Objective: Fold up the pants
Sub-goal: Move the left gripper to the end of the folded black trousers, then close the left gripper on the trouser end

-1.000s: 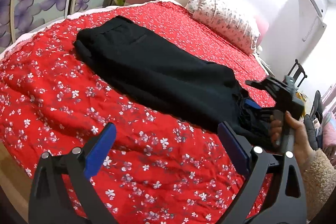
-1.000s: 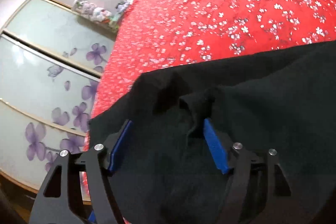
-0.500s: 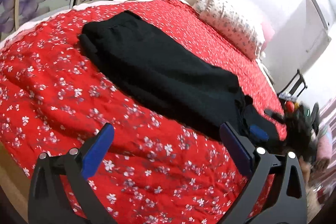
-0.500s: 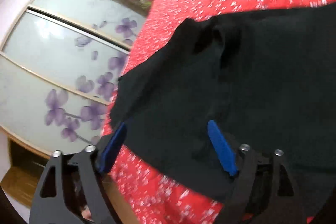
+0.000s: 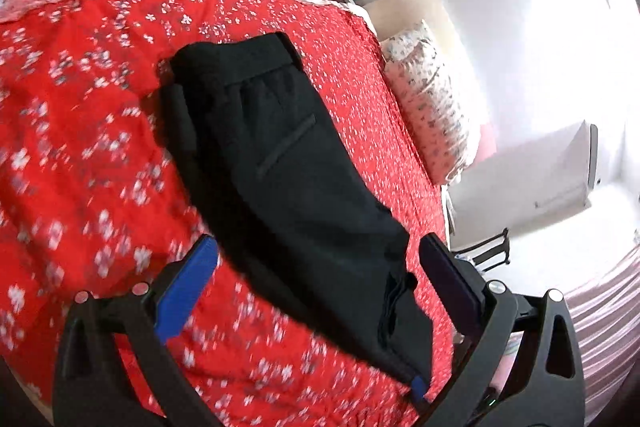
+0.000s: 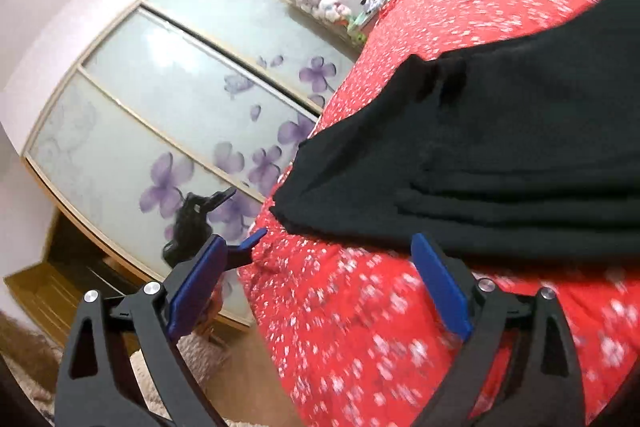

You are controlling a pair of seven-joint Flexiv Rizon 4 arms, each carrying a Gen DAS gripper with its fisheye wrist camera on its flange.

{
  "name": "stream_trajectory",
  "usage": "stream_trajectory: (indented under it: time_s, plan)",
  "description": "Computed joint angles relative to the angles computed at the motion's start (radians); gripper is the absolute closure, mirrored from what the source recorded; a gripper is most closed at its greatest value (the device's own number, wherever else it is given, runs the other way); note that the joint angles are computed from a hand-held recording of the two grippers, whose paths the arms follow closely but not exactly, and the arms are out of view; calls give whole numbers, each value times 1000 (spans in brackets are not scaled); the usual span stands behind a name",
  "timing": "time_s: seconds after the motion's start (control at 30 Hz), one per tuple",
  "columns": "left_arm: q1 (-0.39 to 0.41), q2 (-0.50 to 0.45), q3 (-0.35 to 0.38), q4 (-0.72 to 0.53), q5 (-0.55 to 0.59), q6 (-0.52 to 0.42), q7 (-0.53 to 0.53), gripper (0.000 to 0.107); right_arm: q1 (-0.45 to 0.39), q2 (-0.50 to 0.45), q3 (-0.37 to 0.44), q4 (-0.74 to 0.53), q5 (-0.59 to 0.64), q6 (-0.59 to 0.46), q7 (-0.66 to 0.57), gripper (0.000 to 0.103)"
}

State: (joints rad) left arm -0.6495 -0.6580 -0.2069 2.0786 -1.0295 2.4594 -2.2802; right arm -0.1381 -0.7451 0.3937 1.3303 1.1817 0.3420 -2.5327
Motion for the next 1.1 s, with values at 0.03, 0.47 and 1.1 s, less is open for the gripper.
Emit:
stream_trajectory:
  time_s: [0.03,0.47,1.1]
  plan:
    - [7,0,1,-1,-4,-8,0,6,-16,-14,2,-6,16,-14,2,8]
    - [57,-16,26,8,-12,-103,-136,6,-35,-61,16,-47,42,-62,1,6]
    - [157,-67,21,80,227,24,-415,70,-38,-68,20,-52,40,-71,-16,4]
